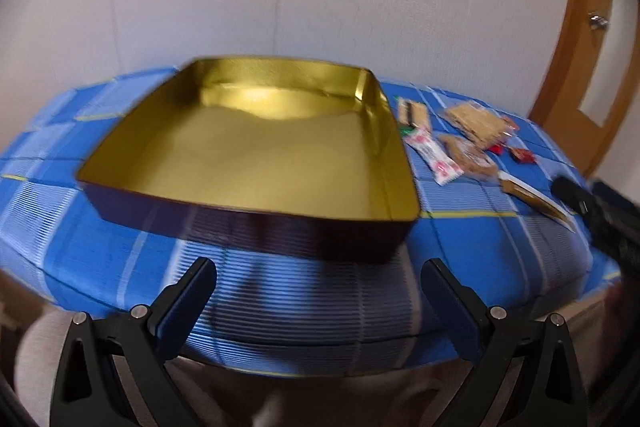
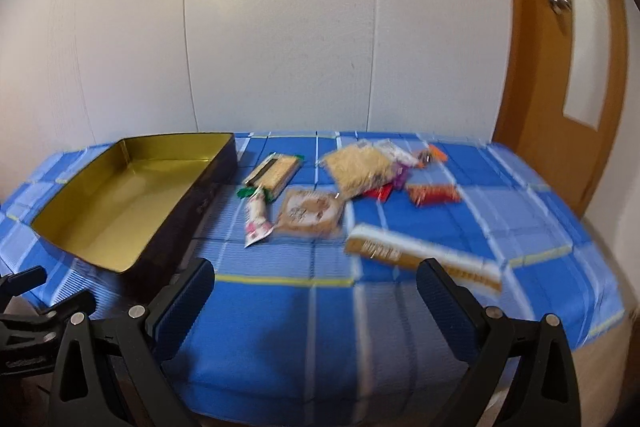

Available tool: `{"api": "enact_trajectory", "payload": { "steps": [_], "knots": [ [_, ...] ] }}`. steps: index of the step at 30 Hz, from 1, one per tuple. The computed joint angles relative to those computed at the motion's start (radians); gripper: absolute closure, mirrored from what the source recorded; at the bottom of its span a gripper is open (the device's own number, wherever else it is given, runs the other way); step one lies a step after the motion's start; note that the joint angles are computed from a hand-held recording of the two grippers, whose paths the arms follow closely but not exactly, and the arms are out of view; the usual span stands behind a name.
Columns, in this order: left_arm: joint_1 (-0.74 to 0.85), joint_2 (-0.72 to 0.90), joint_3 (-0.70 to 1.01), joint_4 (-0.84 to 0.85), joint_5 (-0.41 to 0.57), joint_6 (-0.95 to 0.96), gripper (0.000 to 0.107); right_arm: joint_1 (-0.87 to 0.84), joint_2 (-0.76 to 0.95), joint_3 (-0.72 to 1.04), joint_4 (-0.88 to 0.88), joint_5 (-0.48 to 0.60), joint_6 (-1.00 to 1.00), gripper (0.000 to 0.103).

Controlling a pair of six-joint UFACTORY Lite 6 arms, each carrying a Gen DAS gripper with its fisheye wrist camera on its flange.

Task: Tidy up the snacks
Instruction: 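Grasp the long brown-and-white stick pack with the right gripper and lift it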

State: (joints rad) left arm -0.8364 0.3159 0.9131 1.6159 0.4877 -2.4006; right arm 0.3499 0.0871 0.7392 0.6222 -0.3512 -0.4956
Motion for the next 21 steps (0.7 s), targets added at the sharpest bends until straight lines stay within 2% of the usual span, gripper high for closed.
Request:
{"api": "enact_trajectory", "payload": {
  "steps": [3,6,8,10,12,14,16,18,21],
  "knots": [
    [0.029,0.001,-0.016,0.120,-0.079,-0.116,0.004,-0.112,0.079,0.134,-0.143,0.112,0.029,0.002],
    [0.026,-0.005,-0.041,0.266,-0.089,-0.270,0.004,-0.209,0.200,0.293,-0.206,0.217,-0.033,0.006],
    [0.013,0.004,-0.031,0.249,-0.082,-0.249,0.004,-0.270,0.308,0.425,-0.162,0.320,-0.164,0.015],
    [0.004,0.009,-0.022,0.248,-0.084,-0.232,0.004,-0.338,0.411,0.561,-0.081,0.467,-0.305,0.018],
    [-0.008,0.017,-0.013,0.240,-0.080,-0.215,0.004,-0.398,0.511,0.688,-0.106,0.597,-0.317,0.023],
    [-0.010,0.025,0.002,0.233,-0.085,-0.195,0.004,-0.438,0.595,0.794,-0.173,0.697,-0.284,0.024],
    [-0.014,0.035,0.019,0.223,-0.086,-0.174,0.004,-0.465,0.632,0.834,-0.186,0.741,-0.305,0.028],
    [-0.019,0.047,0.036,0.216,-0.084,-0.152,0.004,-0.494,0.670,0.882,-0.172,0.823,-0.334,0.037],
    [-0.041,0.061,0.055,0.182,-0.057,-0.096,0.004,-0.530,0.656,0.859,-0.041,0.898,-0.441,0.039]
  ]
}}
